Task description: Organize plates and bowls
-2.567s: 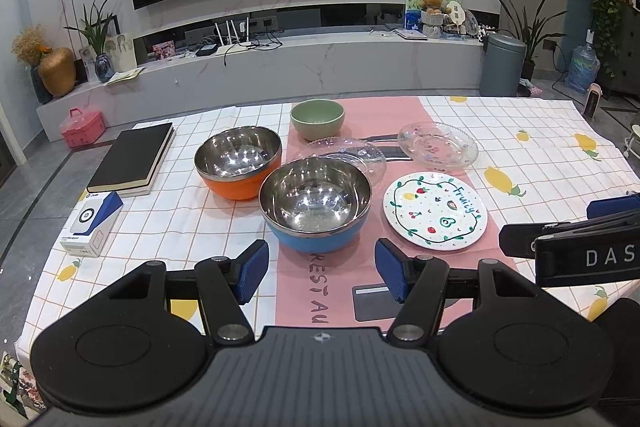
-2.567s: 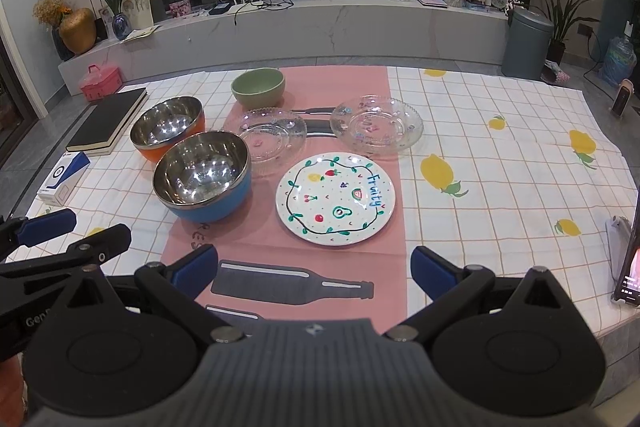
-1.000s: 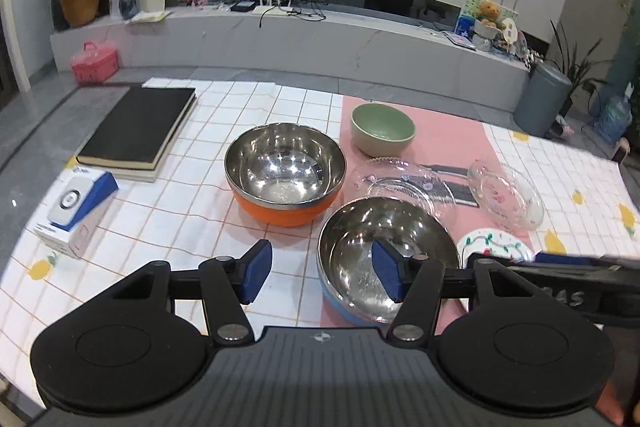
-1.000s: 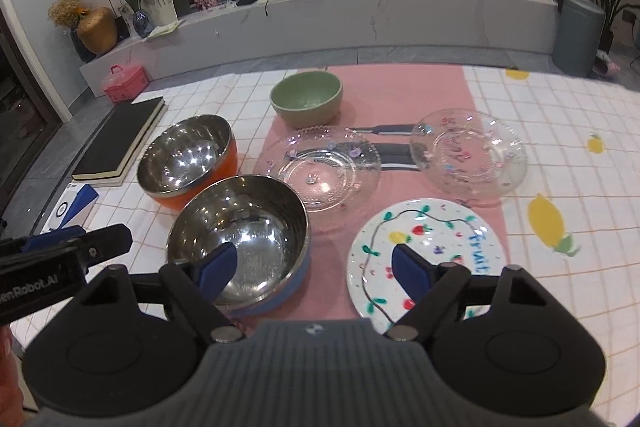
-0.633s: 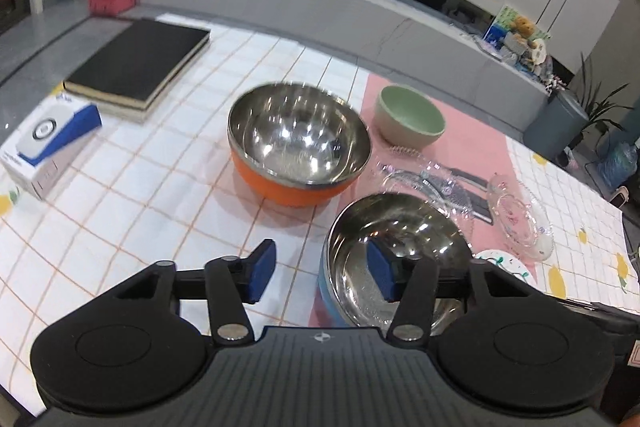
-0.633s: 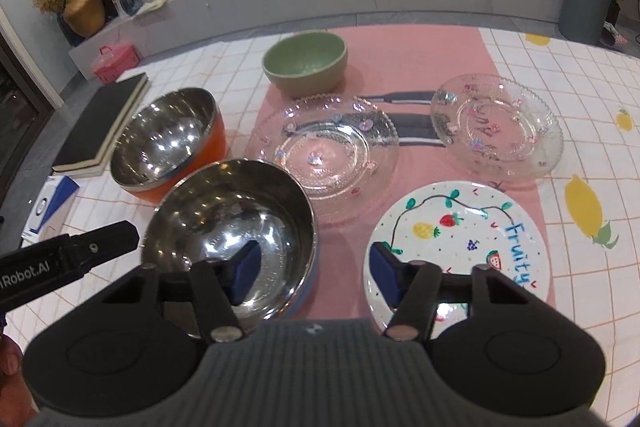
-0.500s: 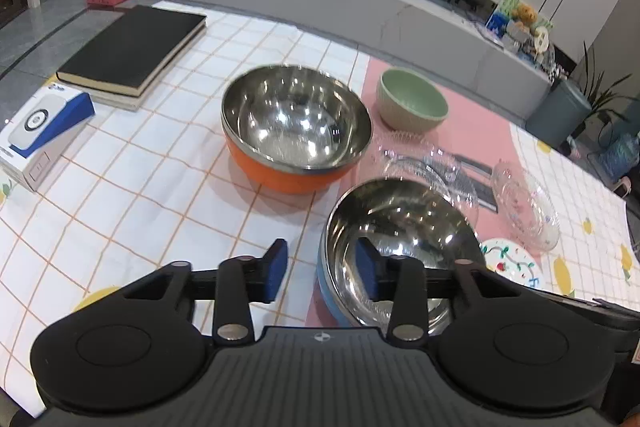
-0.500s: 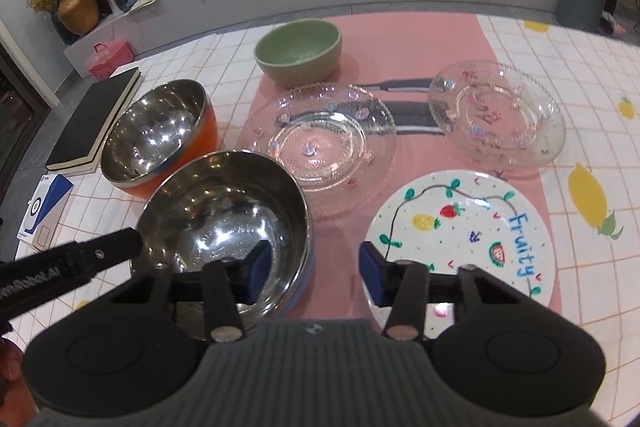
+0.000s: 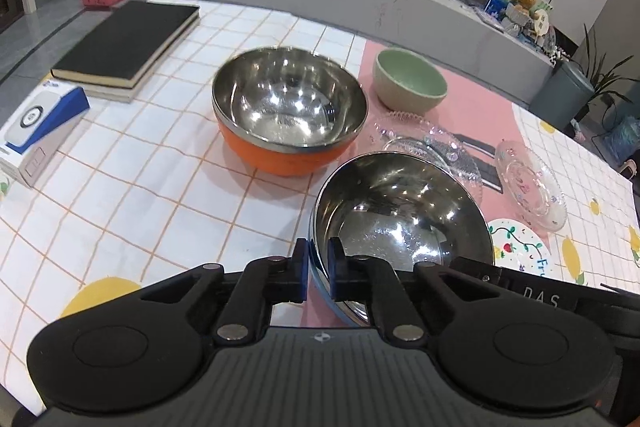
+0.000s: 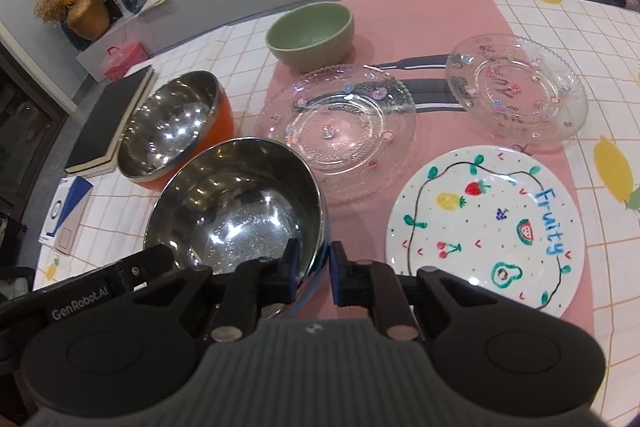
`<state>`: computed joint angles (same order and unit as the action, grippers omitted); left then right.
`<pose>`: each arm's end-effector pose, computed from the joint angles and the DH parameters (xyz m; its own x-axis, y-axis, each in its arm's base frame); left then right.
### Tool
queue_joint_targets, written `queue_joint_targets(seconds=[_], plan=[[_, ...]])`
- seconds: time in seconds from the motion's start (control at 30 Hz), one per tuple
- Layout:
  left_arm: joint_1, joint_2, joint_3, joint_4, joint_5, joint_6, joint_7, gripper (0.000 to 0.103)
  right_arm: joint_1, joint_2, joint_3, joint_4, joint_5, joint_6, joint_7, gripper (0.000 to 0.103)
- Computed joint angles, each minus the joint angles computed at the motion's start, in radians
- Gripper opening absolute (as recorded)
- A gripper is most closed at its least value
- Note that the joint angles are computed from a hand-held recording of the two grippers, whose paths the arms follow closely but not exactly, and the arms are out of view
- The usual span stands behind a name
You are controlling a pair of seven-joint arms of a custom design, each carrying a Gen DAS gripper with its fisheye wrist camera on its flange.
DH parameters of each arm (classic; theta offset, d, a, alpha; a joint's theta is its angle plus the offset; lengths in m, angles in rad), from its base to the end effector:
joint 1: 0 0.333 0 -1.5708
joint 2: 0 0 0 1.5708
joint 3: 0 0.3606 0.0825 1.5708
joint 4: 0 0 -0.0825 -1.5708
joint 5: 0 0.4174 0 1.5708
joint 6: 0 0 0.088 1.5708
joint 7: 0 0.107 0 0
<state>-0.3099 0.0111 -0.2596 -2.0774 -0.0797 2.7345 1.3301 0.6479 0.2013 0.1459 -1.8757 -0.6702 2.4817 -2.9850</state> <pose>0.5280 -0.3337 0.5254 -0.3201 -0.9232 0.2129 -0.8111 0.1509 -0.5651 0.4796 0.4825 0.4766 -0.3626 -0.8684 -0.3382 -0.7316 0.4901 -0.4739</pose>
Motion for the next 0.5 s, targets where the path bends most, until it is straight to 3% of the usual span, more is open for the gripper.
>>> queue_joint_targets(seconds=[0.17,0.5], plan=[[0.008,-0.069,0.003,-0.043,-0.043,0.002,0.036,0.010,0.012,-0.025,0.013,0.003,0.002,-0.002,0.009,0.013],[0.044,-0.230,0.020,-0.164,-0.131,-0.075,0.075,0.009,0.052,-0.019,0.050,0.018,0.029,0.035,0.008,0.014]])
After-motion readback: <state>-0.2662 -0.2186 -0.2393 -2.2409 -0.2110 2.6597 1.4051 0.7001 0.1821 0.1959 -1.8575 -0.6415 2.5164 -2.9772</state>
